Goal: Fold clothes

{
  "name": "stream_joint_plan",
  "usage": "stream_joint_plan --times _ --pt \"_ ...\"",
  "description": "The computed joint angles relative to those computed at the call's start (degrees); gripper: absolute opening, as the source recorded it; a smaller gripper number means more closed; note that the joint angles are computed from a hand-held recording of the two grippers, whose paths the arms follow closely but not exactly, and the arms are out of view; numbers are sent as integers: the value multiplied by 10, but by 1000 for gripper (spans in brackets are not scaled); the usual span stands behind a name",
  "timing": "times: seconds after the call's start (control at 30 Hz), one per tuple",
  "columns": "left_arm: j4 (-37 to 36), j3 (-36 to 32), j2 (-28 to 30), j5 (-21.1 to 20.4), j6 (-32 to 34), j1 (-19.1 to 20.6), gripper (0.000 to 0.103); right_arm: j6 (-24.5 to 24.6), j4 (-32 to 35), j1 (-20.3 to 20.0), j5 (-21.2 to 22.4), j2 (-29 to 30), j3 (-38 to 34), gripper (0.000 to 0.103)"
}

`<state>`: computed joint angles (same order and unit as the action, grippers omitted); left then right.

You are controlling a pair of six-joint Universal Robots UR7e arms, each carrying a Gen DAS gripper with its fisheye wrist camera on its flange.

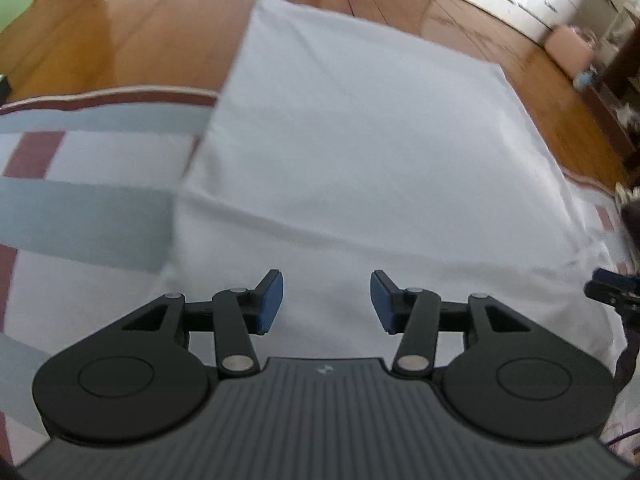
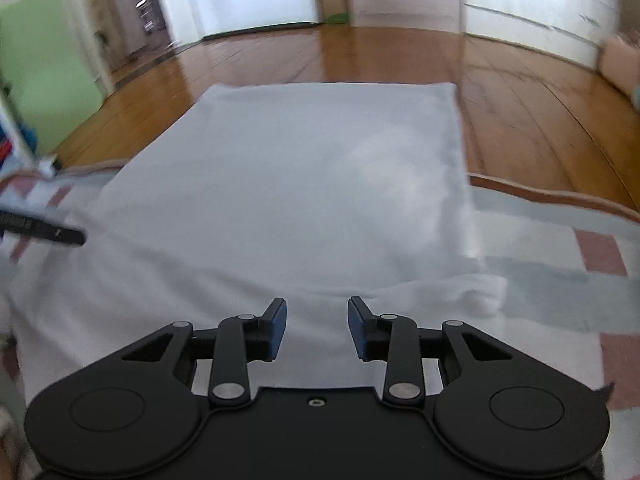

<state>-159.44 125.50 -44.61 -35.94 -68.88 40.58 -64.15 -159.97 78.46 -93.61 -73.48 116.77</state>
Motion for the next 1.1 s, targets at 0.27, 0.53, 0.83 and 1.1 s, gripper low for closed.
stream_joint_plan --times 0.27,0.53,0.83,1.1 --pt "216 -34 -8 6 -113 -14 77 -37 -39 31 -81 37 11 45" --pt "373 -20 -61 13 -272 -18 82 14 -9 33 -141 13 -22 54" --pt "187 2 -93 44 -82 18 82 27 136 88 -76 71 -197 54" --pt "78 -105 -78 60 193 106 79 67 271 136 -188 279 -488 51"
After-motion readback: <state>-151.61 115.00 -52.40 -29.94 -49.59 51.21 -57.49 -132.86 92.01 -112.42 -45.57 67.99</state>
